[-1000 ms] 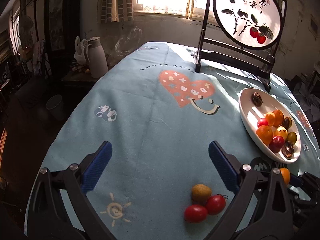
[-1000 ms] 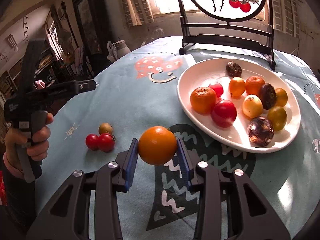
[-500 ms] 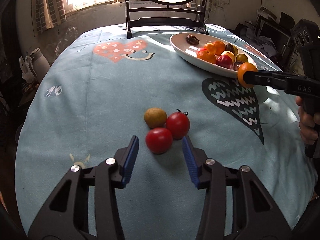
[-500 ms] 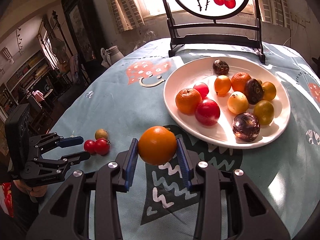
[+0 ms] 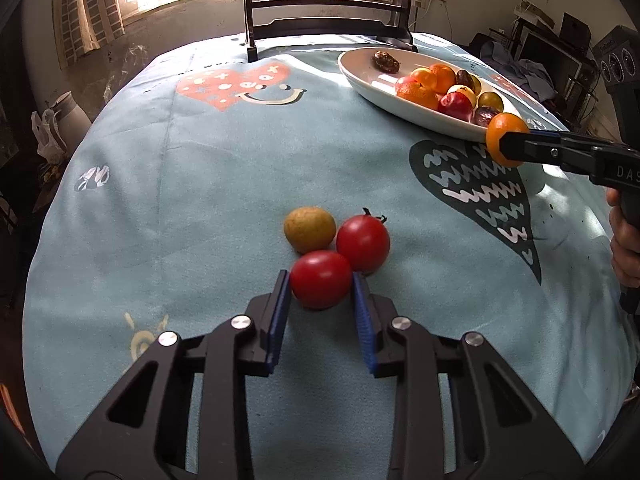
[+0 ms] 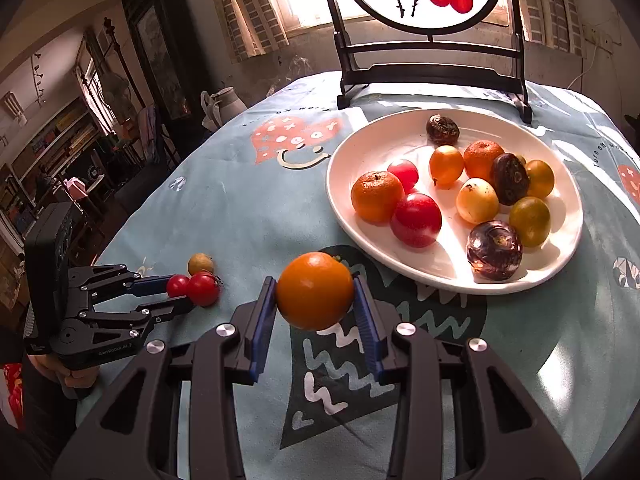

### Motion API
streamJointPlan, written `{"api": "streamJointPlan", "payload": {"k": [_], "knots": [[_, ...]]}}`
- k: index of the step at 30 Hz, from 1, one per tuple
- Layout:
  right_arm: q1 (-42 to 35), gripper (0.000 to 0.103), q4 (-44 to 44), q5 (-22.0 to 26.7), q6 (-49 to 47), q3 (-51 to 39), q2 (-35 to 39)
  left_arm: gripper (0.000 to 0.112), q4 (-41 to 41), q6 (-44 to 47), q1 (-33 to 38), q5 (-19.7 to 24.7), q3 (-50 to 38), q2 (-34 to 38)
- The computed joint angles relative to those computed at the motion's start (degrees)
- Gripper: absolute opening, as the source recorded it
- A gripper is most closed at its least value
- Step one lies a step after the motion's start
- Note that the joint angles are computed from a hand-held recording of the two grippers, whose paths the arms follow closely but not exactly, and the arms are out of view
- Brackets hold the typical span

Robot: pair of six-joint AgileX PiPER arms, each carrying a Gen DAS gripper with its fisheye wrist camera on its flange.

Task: Organize fruits
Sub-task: 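Grasp a red tomato with the left tool while the right tool holds the orange, then carry both fruits onto the white plate and open both tools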

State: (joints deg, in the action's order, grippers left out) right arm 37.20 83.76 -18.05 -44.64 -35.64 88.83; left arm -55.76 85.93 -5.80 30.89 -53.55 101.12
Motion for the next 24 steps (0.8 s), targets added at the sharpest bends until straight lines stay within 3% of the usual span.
{"api": "streamJointPlan", "payload": {"k": [15, 20, 24], "knots": [[1.62, 0.039, 0.19, -2.48, -0.99, 0.31, -1.45, 0.03, -5.46, 1.07, 3.43, 6.22, 4.49, -6.08], [1.23, 0.039, -8.49, -7.2, 6.79, 3.12, -4.26, 0.03, -6.89, -3.49, -3.14, 9.03, 1.67, -8.5], [-4.21, 0.039, -16.96, -9.57, 15.81, 7.26, -7.73, 0.03, -2.73, -15.86, -13.21, 3.42, -7.23, -4.71]]}}
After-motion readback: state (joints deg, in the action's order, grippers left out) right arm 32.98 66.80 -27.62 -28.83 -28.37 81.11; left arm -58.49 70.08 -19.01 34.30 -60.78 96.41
